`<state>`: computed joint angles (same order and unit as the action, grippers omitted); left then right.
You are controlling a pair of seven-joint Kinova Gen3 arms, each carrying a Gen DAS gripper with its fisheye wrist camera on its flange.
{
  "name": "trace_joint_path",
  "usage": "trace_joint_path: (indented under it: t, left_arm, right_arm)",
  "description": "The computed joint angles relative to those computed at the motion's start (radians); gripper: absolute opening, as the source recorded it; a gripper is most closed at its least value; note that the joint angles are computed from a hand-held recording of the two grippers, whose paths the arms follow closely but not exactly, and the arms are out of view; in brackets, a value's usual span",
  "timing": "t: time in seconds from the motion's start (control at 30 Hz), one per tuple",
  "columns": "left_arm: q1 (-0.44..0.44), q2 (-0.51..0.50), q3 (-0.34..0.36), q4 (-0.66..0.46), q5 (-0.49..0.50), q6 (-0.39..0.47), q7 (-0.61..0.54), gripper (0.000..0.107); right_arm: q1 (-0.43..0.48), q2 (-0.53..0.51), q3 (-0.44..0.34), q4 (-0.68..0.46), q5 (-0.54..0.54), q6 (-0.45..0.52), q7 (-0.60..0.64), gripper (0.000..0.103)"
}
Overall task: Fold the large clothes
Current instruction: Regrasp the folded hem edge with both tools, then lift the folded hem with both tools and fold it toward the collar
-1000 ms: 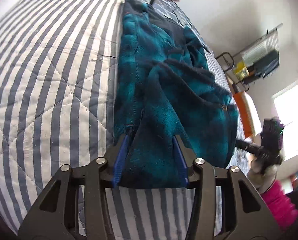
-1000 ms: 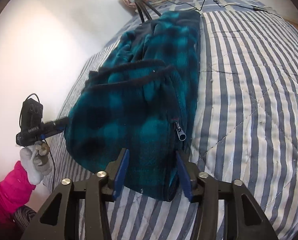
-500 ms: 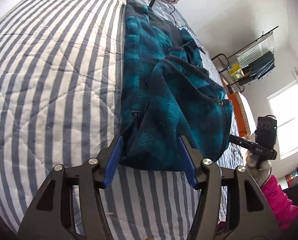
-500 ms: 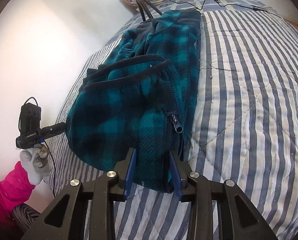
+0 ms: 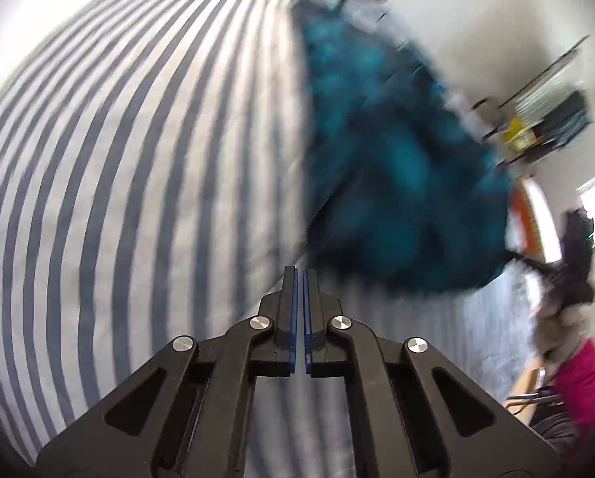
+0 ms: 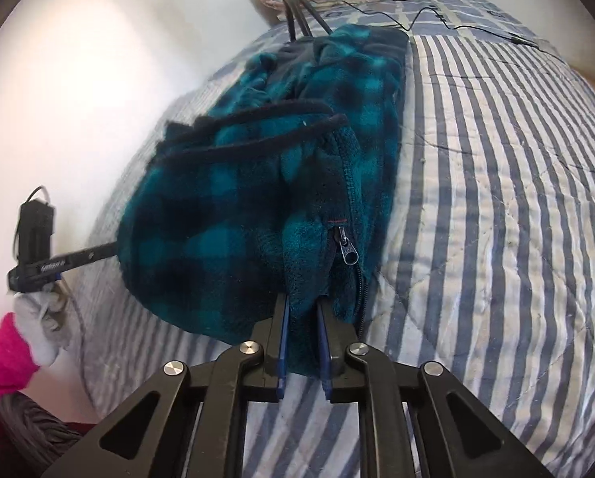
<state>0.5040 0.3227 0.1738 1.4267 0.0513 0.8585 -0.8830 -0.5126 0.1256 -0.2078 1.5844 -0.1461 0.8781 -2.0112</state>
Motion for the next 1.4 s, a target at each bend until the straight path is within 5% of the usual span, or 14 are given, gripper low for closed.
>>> trace_joint_path:
  t: [0.2, 0.4, 0.43, 0.47, 0.53, 0.73, 0.77, 0.8, 0.93, 1.03, 1.23, 1.3, 1.4]
  left_arm:
    - [0.038, -0.072, -0.012, 0.011, -0.1, -0.062, -0.002, 0.0]
    - [0.049, 0.041, 0.036, -0.219, -0.111, -0.011, -0.149, 0.003]
    - [0.066, 0.074, 0.022, -0.265, -0.124, 0.009, -0.149, 0.015]
    - [0.079, 0.102, 0.01, -0.311, -0.134, 0.035, -0.14, 0.038]
    - [0.126, 0.144, -0.046, -0.385, -0.169, 0.069, -0.098, 0.056]
    - [0.038, 0.255, -0.017, -0.478, -0.064, 0.076, -0.155, 0.051]
    - [0.027, 0.265, -0.006, -0.482, -0.052, 0.074, -0.168, 0.021]
    - [0.035, 0.285, -0.009, -0.504, -0.056, 0.087, -0.17, 0.004]
    - [0.145, 0.284, -0.146, -0.512, -0.147, 0.109, -0.051, 0.004]
    - [0.133, 0.326, -0.13, -0.559, -0.173, 0.182, -0.032, 0.006]
    - [0.218, 0.298, -0.18, -0.569, -0.322, 0.175, -0.027, 0.013]
    - [0.197, 0.265, -0.145, -0.542, -0.313, 0.121, -0.047, 0.016]
    - [0.199, 0.287, -0.133, -0.614, -0.313, 0.151, -0.092, 0.017]
  right_arm:
    - [0.085, -0.005, -0.079, -0.032, 0.014, 0.044, 0.001, 0.013]
    - [0.045, -0.069, -0.1, -0.031, 0.181, -0.039, -0.099, 0.026]
    - [0.038, -0.054, -0.109, -0.044, 0.213, -0.046, -0.121, 0.028]
    - [0.021, -0.037, -0.109, -0.057, 0.249, -0.048, -0.144, 0.029]
    - [-0.001, 0.01, -0.107, -0.106, 0.287, -0.022, -0.15, 0.031]
    - [-0.059, 0.086, -0.04, -0.15, 0.282, -0.041, -0.14, 0.031]
    - [-0.056, 0.095, -0.032, -0.15, 0.256, -0.049, -0.13, 0.031]
    - [-0.066, 0.098, -0.012, -0.143, 0.237, -0.061, -0.114, 0.031]
    - [-0.212, 0.142, 0.119, -0.195, 0.315, 0.019, -0.136, 0.022]
    - [-0.239, 0.189, 0.168, -0.225, 0.346, 0.099, -0.182, 0.01]
    - [-0.145, 0.168, 0.029, -0.251, 0.404, 0.147, -0.205, 0.015]
    - [-0.123, 0.138, -0.017, -0.22, 0.441, 0.102, -0.244, 0.017]
    - [-0.15, 0.134, -0.027, -0.228, 0.536, 0.08, -0.254, 0.025]
